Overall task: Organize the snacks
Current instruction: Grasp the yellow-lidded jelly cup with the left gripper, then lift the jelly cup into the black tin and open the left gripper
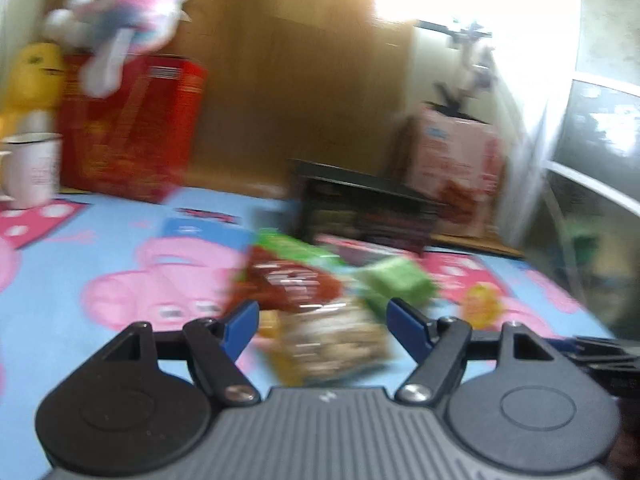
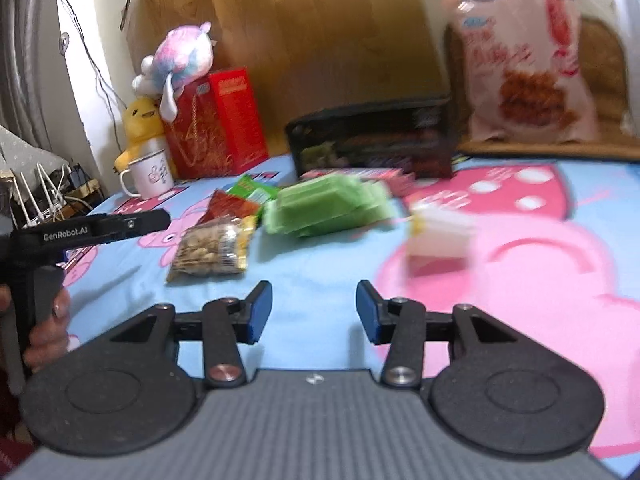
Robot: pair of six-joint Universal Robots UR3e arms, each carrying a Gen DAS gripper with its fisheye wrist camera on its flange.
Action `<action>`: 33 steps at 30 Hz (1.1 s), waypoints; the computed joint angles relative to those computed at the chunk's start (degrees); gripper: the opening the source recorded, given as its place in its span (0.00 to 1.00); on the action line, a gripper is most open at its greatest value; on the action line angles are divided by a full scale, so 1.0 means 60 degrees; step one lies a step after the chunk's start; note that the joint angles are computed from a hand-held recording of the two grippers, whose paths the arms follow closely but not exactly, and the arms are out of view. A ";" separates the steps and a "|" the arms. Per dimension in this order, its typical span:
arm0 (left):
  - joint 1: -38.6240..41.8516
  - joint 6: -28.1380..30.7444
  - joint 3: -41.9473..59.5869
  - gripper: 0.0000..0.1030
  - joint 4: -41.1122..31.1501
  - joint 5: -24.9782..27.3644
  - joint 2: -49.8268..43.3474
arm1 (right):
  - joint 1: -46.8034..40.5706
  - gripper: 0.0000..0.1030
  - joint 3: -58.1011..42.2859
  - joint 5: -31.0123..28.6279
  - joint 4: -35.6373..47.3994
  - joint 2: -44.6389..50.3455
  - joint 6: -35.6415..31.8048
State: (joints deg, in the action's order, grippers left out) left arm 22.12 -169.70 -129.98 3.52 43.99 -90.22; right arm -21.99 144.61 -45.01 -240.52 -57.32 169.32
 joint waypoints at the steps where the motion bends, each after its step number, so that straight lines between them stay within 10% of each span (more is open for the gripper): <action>1: -0.0322 0.0044 0.0342 0.70 -0.0297 -0.0135 -0.0060 | -0.0483 0.48 0.0236 0.0341 -0.0135 -0.0085 -0.0220; 8: -0.3459 0.0480 0.4811 0.65 -0.3030 0.0884 -0.2502 | -0.1047 0.49 -0.1609 0.0483 0.4358 -0.1463 -0.2252; 18: -0.4625 0.0092 0.9121 0.42 -0.6004 0.1602 -0.5348 | -0.0297 0.56 -0.4103 -0.0009 0.8121 -0.1173 -0.4702; 27: -0.4238 -0.0523 0.9029 0.37 -0.5236 0.1211 -0.5027 | -0.0189 0.39 -0.4489 0.0413 0.7354 -0.0891 -0.3824; 33: -0.3923 -0.1382 1.1789 0.38 -0.5069 0.1597 -0.6281 | 0.1076 0.39 -0.7641 -0.0361 0.6805 0.0331 -0.2168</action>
State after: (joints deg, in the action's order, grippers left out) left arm -1.42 -177.99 -59.25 -26.89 53.57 -127.90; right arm -15.53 98.77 -47.18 -199.69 -55.33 156.31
